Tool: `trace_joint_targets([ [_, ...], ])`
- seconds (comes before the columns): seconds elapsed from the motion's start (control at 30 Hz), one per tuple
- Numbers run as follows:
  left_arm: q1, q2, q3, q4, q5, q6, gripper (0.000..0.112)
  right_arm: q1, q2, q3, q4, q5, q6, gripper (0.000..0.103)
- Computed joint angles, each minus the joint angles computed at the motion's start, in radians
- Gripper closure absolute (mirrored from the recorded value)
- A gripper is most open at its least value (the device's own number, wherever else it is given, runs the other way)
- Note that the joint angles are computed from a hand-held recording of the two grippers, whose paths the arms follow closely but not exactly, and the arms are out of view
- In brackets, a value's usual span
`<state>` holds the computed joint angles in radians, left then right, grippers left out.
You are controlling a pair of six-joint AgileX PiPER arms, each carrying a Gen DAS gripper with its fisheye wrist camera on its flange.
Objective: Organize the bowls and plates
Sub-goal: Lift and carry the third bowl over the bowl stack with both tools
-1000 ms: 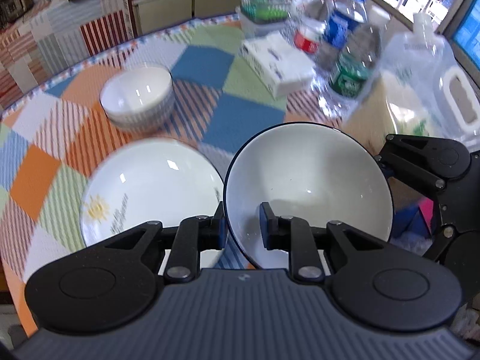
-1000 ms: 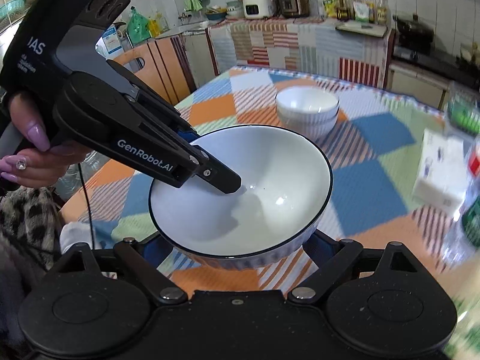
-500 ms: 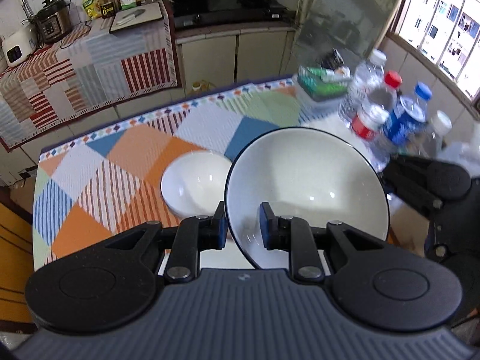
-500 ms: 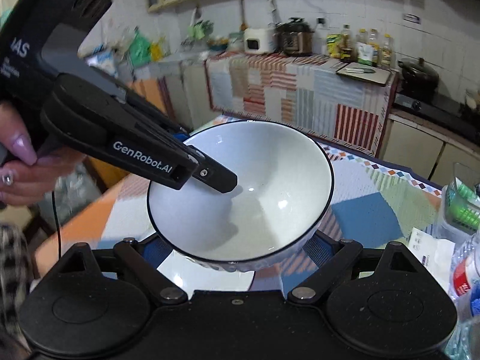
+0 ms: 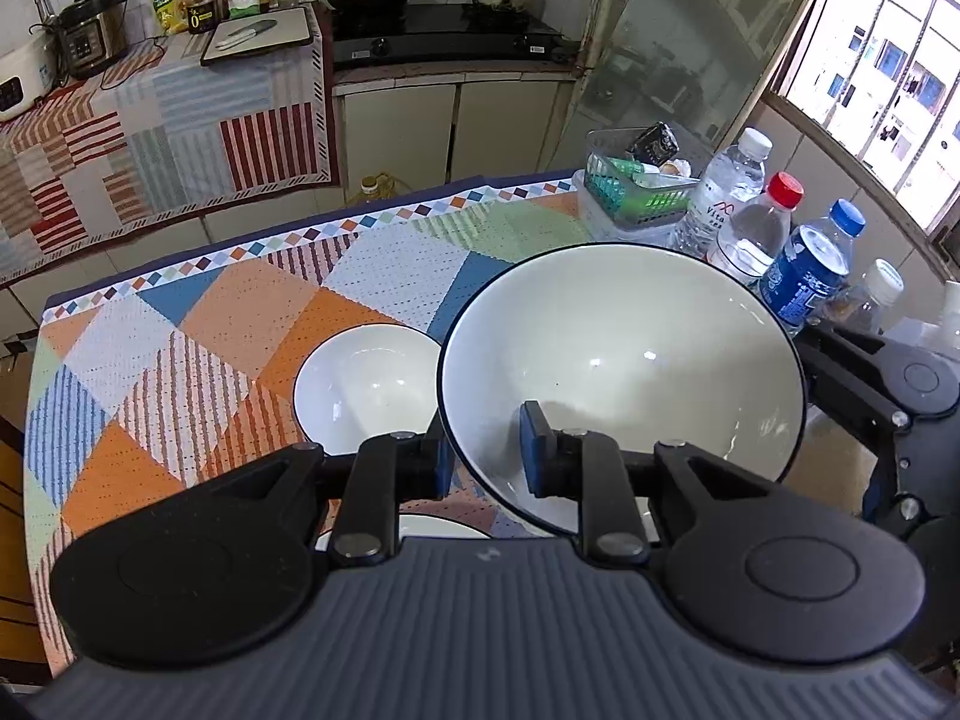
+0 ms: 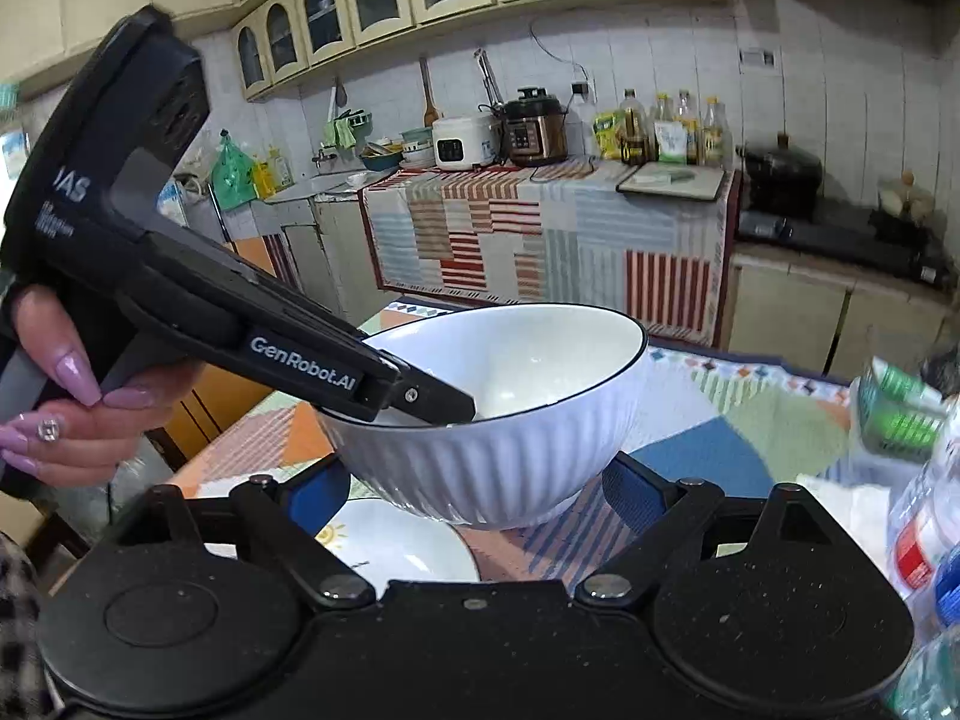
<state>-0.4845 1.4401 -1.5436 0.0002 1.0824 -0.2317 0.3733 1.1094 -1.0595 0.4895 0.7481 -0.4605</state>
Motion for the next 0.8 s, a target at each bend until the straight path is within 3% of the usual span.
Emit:
trace_joint_targets([
  [0.13,0.033,-0.023,0.037,-0.069,-0.011,0.049,0.092,0.082,-0.04,0.035,-0.126,-0.059,0.172,0.009],
  [0.27,0.021,-0.06,0.094,-0.039,-0.044,0.034,0.091,0.166,-0.079,0.085,-0.257,-0.124,0.325,0.009],
  [0.47,0.027,-0.064,0.099,0.06,-0.049,-0.005,0.091,0.145,-0.018,0.087,-0.123,-0.178,0.194,0.009],
  [0.7,0.102,0.032,0.094,0.103,-0.114,-0.034,0.091,0.098,0.223,-0.023,0.047,-0.19,-0.103,0.009],
  [0.8,0.115,0.081,0.094,0.137,-0.133,-0.042,0.091,0.092,0.324,-0.077,0.069,-0.167,-0.134,0.009],
])
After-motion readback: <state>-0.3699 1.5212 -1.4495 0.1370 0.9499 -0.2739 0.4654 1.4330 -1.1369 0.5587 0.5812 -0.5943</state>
